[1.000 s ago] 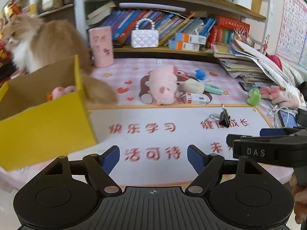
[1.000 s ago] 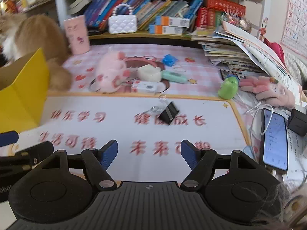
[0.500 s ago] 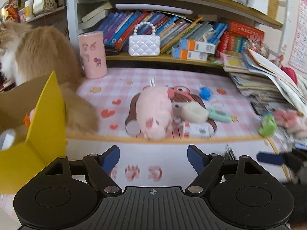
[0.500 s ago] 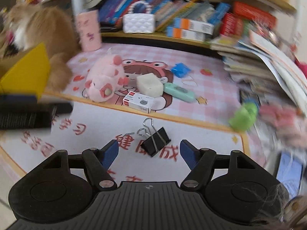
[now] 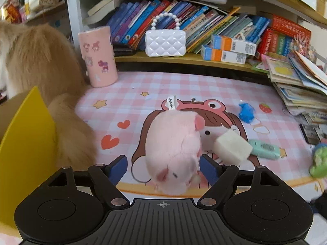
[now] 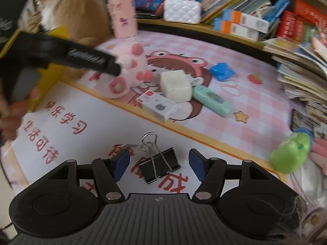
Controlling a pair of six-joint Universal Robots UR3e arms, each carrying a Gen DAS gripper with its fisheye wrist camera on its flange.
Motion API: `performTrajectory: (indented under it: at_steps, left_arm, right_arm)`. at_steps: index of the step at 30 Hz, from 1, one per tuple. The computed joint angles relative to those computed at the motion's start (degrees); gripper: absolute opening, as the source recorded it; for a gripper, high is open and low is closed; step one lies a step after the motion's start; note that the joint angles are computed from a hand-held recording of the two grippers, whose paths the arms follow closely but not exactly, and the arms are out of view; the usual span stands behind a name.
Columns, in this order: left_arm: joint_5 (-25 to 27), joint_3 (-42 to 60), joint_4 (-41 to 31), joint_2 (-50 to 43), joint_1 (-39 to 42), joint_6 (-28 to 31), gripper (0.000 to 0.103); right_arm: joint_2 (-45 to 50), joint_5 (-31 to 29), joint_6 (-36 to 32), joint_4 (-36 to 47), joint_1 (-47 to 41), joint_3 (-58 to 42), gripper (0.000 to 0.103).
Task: Organize objects
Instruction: 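Grasp the black binder clip with the right gripper while the left gripper grasps the pink plush pig, then carry the binder clip and pink pig into the yellow box and open both grippers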
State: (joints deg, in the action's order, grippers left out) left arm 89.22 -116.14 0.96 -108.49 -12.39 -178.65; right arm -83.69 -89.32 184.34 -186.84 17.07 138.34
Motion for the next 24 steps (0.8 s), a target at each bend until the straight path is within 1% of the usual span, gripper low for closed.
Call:
performTrajectory:
  at_steps: [1, 3, 4, 5, 7, 9, 10, 11, 12, 14, 18, 21, 24]
  left_arm:
    - [-0.06, 1.21, -0.51, -0.86, 0.03, -0.27, 0.08]
    - [1.12, 4.36, -1.64, -3.35, -0.63, -0.74, 0.08]
    - [1.13, 5.77, -2.32, -4.48, -0.75, -0.8, 0.08]
    - [1.19, 7.18, -3.07, -5.59, -0.87, -0.97, 0.079]
    - [0.94, 9.48, -4.34, -7.57, -0.84, -1.42, 0.079]
    - [0.11, 10.44, -4.88, -8.67, -0.55, -1.73, 0.064]
    - [-0.21, 10.27, -4.43, -8.78, -0.47, -1.82, 0.059]
    - [0.35, 9.96, -3.98, -8.59, -0.65, -1.87, 0.056]
    - [0.94, 9.52, -3.84, -8.1, -0.87, -1.87, 0.055]
    - [0.79, 6.9, -2.29, -6.03, -0.53, -1.88, 0.054]
    - [-3.64, -2.39, 0.99, 2.09, 2.61, -2.28, 0.054]
    - [-7.14, -12.48, 3.74, 10.56, 6.29, -1.72, 0.054]
    - [-10.49, -21.49, 2.57, 20.53, 10.72, -0.42, 0.054]
  right_arm:
    - [0.01, 1.0, -1.24, -0.01, -0.46, 0.2, 0.059]
    - [0.27, 2.43, -2.9, 0.11, -1.28, 0.47, 0.051]
    - [0.55, 2.92, -3.11, 0.44, -1.71, 0.37, 0.047]
    - [1.21, 2.63, -2.97, -1.17, -1.72, 0.7, 0.044]
    - [1.57, 2.95, -2.71, -1.48, -1.96, 0.49, 0.042]
    - [1.37, 2.87, -1.63, -0.45, -1.93, -0.11, 0.042]
    - [1.13, 2.67, -1.06, -0.25, -1.72, -0.28, 0.041]
    - [0.88, 2.29, -0.57, -0.16, -1.33, -0.44, 0.041]
    - [0.48, 2.05, -0.19, 0.17, -0.98, -0.72, 0.041]
    - [-0.38, 1.36, 0.65, 0.74, 0.03, -1.34, 0.041]
    - [-1.58, -0.34, 2.86, 3.36, 2.47, -3.49, 0.041]
    - [-1.63, -1.39, 3.87, 4.69, 4.68, -5.07, 0.041]
    - [-0.96, -3.7, 3.42, 4.66, 8.13, -6.28, 0.041]
